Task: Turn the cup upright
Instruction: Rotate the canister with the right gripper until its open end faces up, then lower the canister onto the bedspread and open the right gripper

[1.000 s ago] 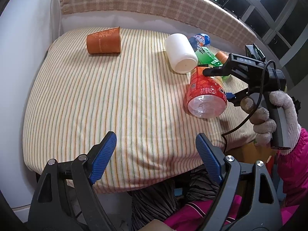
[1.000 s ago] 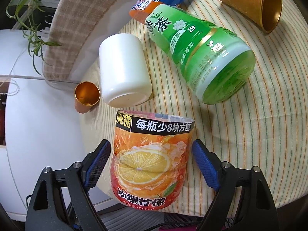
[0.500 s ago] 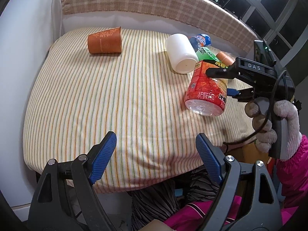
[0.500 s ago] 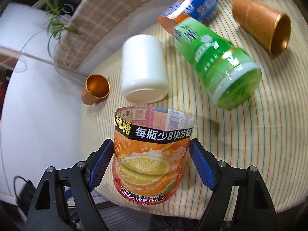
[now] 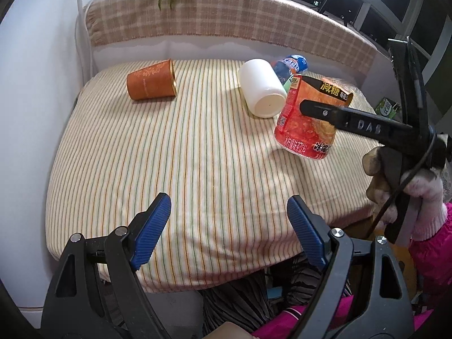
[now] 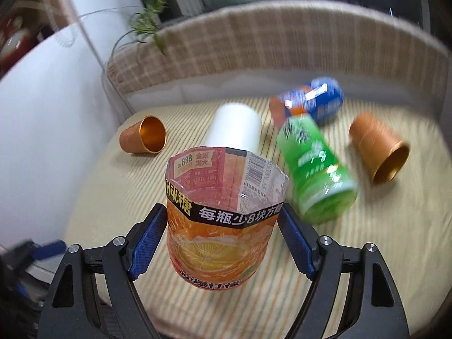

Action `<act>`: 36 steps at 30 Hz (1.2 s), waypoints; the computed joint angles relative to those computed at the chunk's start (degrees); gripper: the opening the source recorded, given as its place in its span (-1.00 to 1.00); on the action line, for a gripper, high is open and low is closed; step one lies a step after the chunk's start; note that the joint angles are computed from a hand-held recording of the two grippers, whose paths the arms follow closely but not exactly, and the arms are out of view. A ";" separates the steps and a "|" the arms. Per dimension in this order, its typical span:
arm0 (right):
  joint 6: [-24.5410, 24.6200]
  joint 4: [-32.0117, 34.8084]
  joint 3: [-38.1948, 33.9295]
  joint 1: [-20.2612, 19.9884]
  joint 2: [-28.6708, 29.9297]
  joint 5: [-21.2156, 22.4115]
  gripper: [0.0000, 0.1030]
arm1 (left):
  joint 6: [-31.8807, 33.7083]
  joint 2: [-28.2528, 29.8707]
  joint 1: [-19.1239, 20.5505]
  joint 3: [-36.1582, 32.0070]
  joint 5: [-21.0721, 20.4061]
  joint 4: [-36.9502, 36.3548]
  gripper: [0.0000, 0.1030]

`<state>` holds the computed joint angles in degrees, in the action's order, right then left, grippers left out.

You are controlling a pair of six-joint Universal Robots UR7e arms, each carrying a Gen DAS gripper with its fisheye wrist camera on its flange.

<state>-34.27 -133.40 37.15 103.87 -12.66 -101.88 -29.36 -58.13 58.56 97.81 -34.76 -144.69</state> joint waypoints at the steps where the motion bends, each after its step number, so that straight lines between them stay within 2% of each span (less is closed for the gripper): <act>1: -1.46 -1.84 1.35 0.00 -0.49 -0.17 0.55 | 0.33 0.18 -0.07 -0.01 0.21 -0.54 0.68; 8: -9.17 -15.33 10.37 -0.27 -2.93 0.84 0.55 | 3.10 1.29 -0.58 0.69 2.98 -7.36 0.68; 18: -16.06 -28.19 19.14 -0.57 -5.35 1.62 0.55 | 7.93 3.68 -1.44 0.07 6.38 -14.80 0.68; 24: -17.29 -30.44 20.63 -0.72 -5.71 2.00 0.55 | 11.52 5.37 -2.10 -0.19 9.21 -19.63 0.68; 30: -16.90 -30.95 21.59 -1.12 -6.16 2.52 0.55 | 11.61 5.61 -1.86 -0.57 8.62 -19.89 0.68; 36: -18.66 -33.35 21.83 -1.25 -5.54 3.03 0.55 | 10.27 5.26 -1.60 -0.39 8.53 -18.93 0.68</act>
<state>-52.92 -166.75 58.98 102.61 -18.20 -98.85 -19.09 -52.87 56.96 97.43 -26.22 -163.62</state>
